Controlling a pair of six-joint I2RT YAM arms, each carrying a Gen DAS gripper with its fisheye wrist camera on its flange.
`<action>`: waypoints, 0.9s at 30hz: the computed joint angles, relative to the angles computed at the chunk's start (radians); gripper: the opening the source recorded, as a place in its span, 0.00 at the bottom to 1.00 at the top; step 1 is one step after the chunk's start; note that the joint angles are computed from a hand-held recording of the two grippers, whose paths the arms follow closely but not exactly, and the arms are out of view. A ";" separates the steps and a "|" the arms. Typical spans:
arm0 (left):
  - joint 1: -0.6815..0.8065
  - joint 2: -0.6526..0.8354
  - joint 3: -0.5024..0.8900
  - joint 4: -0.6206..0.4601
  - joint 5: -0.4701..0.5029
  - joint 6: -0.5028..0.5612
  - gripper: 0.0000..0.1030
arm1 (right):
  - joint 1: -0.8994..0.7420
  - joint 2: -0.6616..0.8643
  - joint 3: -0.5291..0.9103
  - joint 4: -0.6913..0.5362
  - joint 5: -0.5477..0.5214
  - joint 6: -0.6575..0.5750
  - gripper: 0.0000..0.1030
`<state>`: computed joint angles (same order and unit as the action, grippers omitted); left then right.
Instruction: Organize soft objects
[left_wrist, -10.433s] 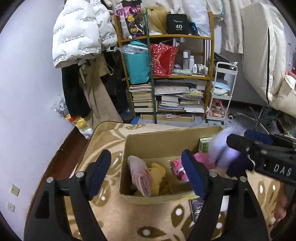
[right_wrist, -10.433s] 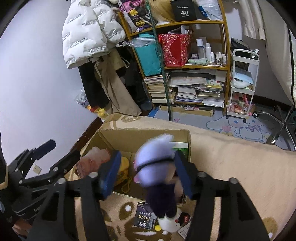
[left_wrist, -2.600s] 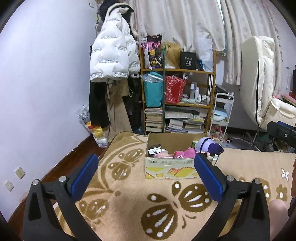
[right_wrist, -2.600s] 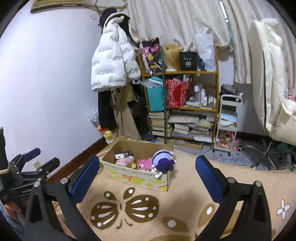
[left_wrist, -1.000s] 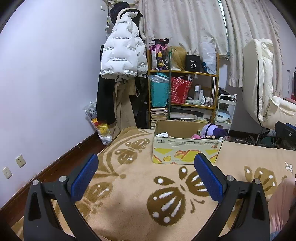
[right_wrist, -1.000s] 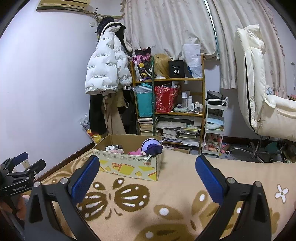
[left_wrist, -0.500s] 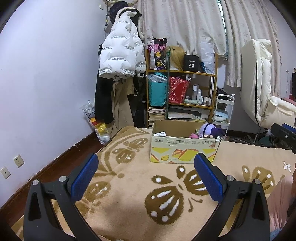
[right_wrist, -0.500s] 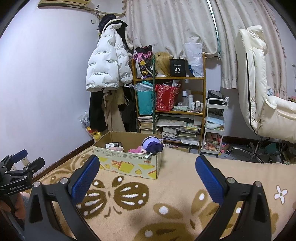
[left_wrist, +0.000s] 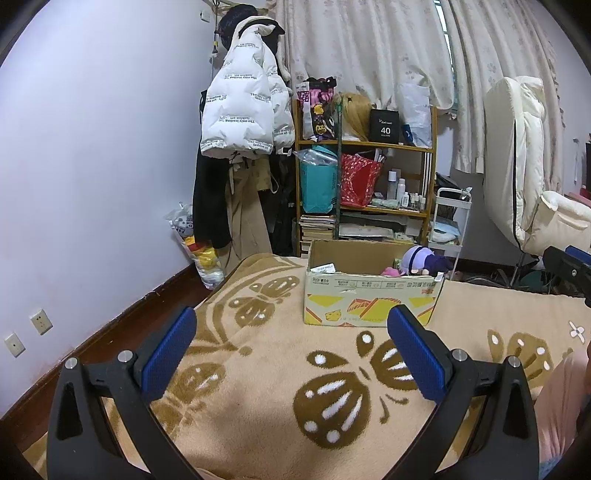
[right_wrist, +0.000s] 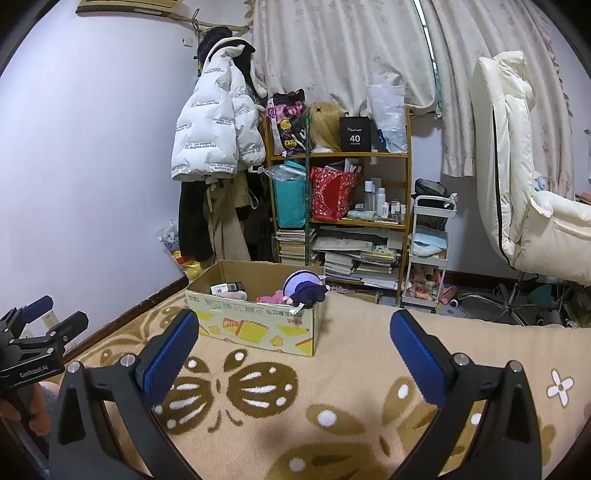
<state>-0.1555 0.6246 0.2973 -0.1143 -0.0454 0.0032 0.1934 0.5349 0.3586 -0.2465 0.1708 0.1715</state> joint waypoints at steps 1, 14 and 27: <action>0.002 0.004 0.001 0.002 0.003 0.002 0.99 | 0.000 0.000 0.000 0.000 0.000 0.000 1.00; -0.002 0.008 0.002 0.005 0.002 0.002 0.99 | -0.023 -0.007 -0.004 -0.002 -0.022 -0.011 1.00; -0.005 0.010 -0.005 0.013 -0.003 0.002 0.99 | -0.041 -0.014 -0.007 -0.010 -0.038 -0.017 1.00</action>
<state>-0.1607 0.6351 0.2922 -0.1014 -0.0481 0.0052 0.1526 0.5204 0.3519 -0.2561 0.1323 0.1543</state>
